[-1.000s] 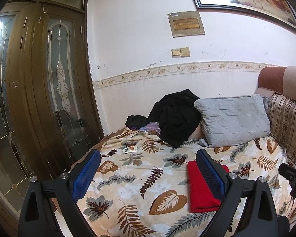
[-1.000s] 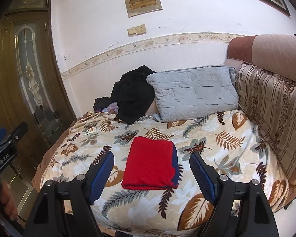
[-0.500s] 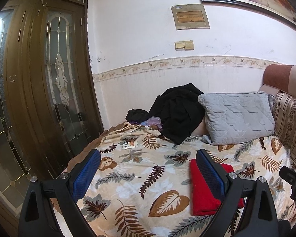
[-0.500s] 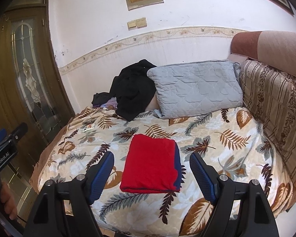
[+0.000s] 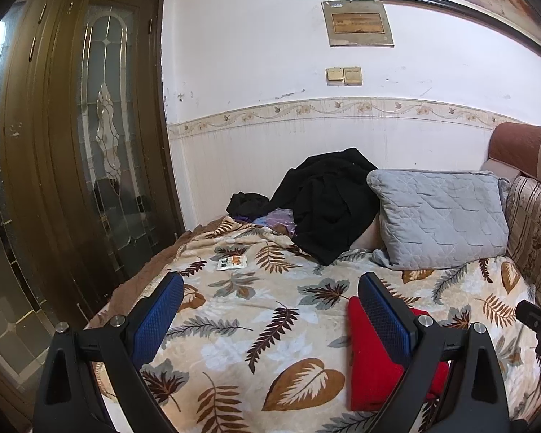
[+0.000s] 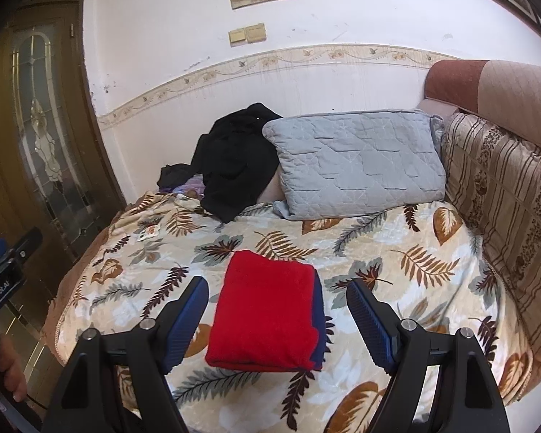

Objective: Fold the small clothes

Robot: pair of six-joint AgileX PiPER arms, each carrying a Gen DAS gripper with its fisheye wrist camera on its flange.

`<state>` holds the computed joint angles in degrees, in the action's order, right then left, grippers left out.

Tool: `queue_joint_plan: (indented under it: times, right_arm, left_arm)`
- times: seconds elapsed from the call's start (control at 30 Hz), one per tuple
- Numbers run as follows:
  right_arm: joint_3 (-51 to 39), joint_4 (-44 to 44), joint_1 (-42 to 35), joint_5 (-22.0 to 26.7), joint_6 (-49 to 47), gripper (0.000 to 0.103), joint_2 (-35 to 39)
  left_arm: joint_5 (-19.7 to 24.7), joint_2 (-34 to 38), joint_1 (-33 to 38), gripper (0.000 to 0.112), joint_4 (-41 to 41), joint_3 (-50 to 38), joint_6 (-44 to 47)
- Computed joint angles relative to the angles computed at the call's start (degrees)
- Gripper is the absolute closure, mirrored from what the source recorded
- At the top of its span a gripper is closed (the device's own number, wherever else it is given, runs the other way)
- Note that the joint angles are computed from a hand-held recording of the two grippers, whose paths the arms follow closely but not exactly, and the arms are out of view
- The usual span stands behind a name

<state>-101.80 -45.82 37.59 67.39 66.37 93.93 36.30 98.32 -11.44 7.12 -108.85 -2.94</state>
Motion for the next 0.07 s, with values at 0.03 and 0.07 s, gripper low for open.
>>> queue_joint_plan:
  times: [0.03, 0.07]
  right_arm:
    - [-0.08, 0.34, -0.83, -0.34, -0.3, 0.021, 0.26]
    - [0.05, 0.69, -2.01, -0.95, -0.52, 0.021, 0.49]
  left_arm:
    - [0.04, 0.83, -0.24, 0.015, 1.04, -0.63, -1.02]
    - [0.3, 1.83, -0.51, 0.015, 2.27, -1.52, -2.35]
